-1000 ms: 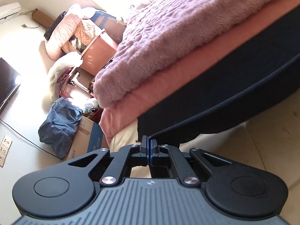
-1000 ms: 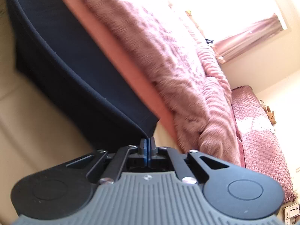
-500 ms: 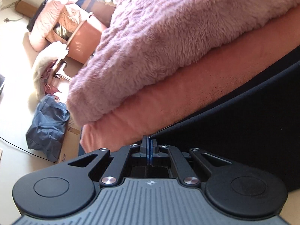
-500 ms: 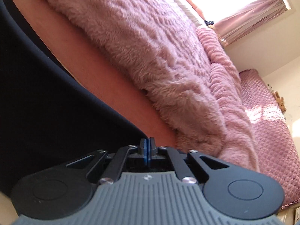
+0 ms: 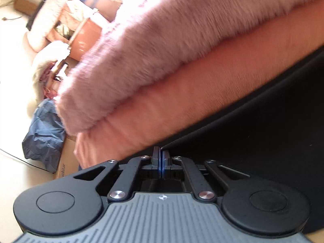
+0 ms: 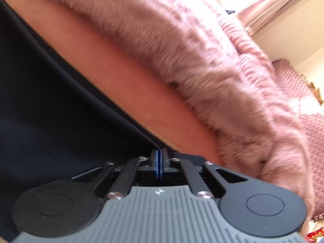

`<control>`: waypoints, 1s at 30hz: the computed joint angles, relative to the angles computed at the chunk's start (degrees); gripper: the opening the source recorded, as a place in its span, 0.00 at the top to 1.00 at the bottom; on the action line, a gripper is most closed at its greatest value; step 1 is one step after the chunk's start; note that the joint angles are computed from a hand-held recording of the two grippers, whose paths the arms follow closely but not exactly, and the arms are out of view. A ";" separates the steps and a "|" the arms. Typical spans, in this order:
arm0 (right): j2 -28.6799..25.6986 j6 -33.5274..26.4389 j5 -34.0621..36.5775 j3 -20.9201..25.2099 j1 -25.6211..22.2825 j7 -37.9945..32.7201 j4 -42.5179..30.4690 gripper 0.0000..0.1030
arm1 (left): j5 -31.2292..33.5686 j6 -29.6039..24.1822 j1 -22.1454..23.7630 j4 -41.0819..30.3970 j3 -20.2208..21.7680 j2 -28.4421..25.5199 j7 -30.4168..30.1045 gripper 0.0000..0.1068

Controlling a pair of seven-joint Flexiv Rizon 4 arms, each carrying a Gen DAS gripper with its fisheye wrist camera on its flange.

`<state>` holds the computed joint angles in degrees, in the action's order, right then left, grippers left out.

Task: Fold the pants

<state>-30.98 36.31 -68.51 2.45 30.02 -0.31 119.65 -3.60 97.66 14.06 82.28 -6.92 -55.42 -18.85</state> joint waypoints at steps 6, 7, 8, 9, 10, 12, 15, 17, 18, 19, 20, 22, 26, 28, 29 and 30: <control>0.62 -0.91 -0.01 -0.04 -1.04 -2.31 -0.97 1.00 | -1.83 -4.41 -3.77 -2.51 3.55 0.37 -1.47 1.00; -0.44 -0.09 0.53 -0.33 -1.58 -2.22 -1.59 1.00 | -2.04 -5.07 -4.59 -3.84 4.42 -0.69 -1.64 1.00; -1.24 0.17 1.43 -0.40 -1.58 -1.92 -2.27 1.00 | -2.51 -5.83 -6.41 -5.02 6.77 -1.65 -2.67 1.00; -2.25 1.05 1.78 -0.78 -1.86 -1.38 -2.69 1.00 | -2.90 -6.69 -7.70 -5.91 8.51 -2.38 -3.69 1.00; -2.91 1.59 2.01 -1.08 -1.88 -0.84 -2.80 1.00 | -2.83 -6.56 -7.97 -6.37 8.82 -2.98 -4.14 1.00; -4.10 3.22 2.45 -1.58 -2.04 0.43 -3.03 1.00 | -2.33 -6.54 -8.99 -7.05 10.63 -3.97 -4.91 1.00; -3.48 4.65 0.71 -2.72 -1.39 5.08 -1.70 1.00 | -0.97 -3.75 -7.46 -6.28 8.79 -4.39 -4.36 0.91; -1.41 4.31 -0.39 -2.80 -0.98 10.16 0.20 0.67 | -0.15 -1.87 -5.45 -5.67 5.96 -4.34 -3.37 0.80; 0.15 3.83 -2.02 -2.88 -0.69 13.77 1.70 0.60 | -0.18 -1.00 -4.91 -5.29 5.15 -4.20 -3.45 0.68; 1.89 3.65 -3.81 -2.64 -0.77 17.36 3.38 0.57 | -0.10 -0.01 -3.93 -4.66 3.60 -3.86 -3.47 0.57; 3.63 3.50 -4.24 -1.84 -1.19 20.03 4.92 0.57 | 0.51 0.85 -1.81 -3.38 0.50 -3.18 -2.98 0.53; 7.08 2.98 -4.63 -0.05 -2.02 25.34 8.16 0.57 | 1.55 1.38 1.48 -0.40 -4.27 -1.35 -2.31 0.52; 12.37 5.17 -4.74 3.03 -4.53 37.14 14.34 0.58 | 3.40 0.17 8.70 8.64 -13.42 3.64 -1.82 0.52; 14.36 6.45 -4.07 4.42 -5.22 43.83 17.15 0.59 | 2.45 -2.90 11.85 13.58 -16.94 6.49 -1.62 0.52; 15.22 7.15 -4.37 4.96 -5.35 47.94 18.49 0.60 | 1.66 -4.23 12.98 15.65 -18.18 7.59 -1.41 0.52; 15.94 7.69 -4.91 5.52 -5.25 53.26 19.80 0.60 | 0.92 -5.21 14.11 17.54 -19.34 8.43 -0.92 0.54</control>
<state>-15.04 44.00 -73.41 7.97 24.77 52.94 139.45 -2.69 92.45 28.18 99.82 -26.26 -46.99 -19.77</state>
